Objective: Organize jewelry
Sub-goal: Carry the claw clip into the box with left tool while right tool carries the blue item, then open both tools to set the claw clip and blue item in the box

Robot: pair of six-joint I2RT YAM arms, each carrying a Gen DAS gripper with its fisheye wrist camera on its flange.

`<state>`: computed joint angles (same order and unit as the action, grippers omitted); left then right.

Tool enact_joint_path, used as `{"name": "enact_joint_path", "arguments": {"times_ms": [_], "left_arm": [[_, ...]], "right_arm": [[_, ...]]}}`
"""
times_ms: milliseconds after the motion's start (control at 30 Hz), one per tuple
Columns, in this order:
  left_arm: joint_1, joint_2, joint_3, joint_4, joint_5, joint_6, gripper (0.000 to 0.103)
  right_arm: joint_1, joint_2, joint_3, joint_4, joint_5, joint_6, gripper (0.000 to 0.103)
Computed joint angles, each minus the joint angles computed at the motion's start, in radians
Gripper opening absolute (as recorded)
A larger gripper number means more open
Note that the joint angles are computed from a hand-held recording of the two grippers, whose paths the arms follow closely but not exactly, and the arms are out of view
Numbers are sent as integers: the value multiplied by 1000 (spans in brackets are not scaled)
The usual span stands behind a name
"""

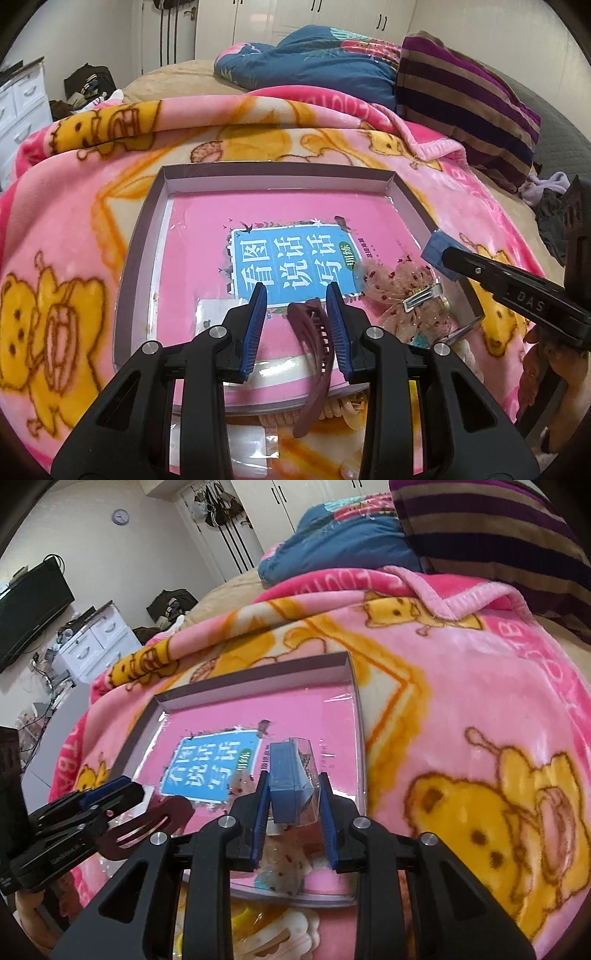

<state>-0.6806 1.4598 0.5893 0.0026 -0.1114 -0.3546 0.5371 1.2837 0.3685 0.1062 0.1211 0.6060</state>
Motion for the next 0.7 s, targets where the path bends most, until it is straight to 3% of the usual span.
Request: {"name": "enact_joint_path", "arguments": {"times_ms": [133, 267, 300, 433, 500, 700], "left_arm": [[1, 2, 2, -8, -8, 0, 25], [-1, 6, 6, -18, -13, -2, 26], [-1, 7, 8, -21, -14, -2, 29], [-6, -15, -2, -30, -17, -7, 36], [-10, -30, -6, -38, -22, -7, 40], [-27, -83, -21, -65, -41, -19, 55]], "right_arm": [[-14, 51, 7, 33, -9, 7, 26], [-13, 50, 7, 32, -3, 12, 38], [-8, 41, 6, 26, 4, 13, 46], [5, -13, -9, 6, 20, 14, 52], [19, -58, -23, -16, 36, 23, 61], [60, -189, -64, -87, 77, 68, 77]]}}
